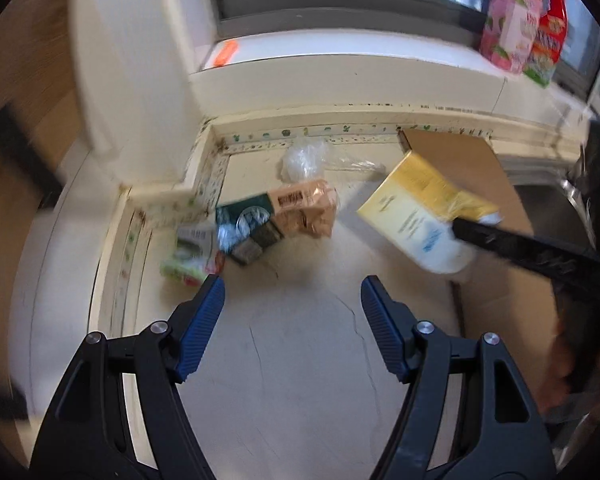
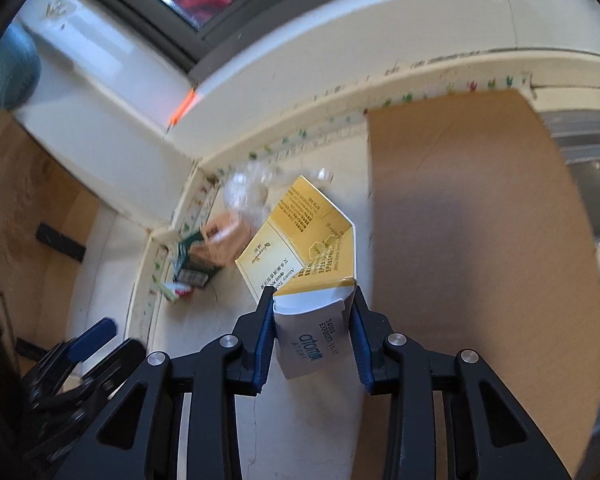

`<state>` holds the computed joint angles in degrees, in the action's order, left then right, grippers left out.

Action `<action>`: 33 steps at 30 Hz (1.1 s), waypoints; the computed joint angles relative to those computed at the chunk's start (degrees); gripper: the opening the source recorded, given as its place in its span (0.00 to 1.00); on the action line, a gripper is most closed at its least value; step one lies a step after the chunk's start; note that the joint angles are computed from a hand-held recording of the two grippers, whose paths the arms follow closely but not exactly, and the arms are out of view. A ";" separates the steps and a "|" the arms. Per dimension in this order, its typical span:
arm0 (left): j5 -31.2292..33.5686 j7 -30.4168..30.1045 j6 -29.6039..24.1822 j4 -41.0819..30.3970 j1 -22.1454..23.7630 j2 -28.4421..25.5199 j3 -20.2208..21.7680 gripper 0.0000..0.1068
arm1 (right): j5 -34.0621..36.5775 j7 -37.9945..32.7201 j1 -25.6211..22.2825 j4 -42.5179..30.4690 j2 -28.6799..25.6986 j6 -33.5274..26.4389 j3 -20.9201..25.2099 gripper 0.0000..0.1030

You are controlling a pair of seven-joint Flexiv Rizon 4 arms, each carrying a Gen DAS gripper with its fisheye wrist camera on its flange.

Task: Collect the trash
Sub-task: 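Grasp the brown-and-green milk tea pouch with the left tool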

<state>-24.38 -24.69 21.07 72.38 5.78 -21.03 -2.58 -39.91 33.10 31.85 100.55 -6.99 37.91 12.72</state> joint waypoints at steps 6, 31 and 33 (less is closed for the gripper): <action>5.35 4.06 -0.39 -6.59 -2.70 -5.36 -1.35 0.64 | -1.23 2.06 -2.38 2.42 2.61 0.99 -0.49 0.32; 19.17 8.16 -18.50 -42.23 -10.29 -27.81 0.88 0.67 | -3.02 5.56 -6.62 10.07 5.59 9.22 0.46 0.32; 19.50 8.99 -19.29 -44.46 -10.14 -29.04 1.03 0.67 | -3.01 5.70 -6.75 10.42 5.74 9.50 0.59 0.32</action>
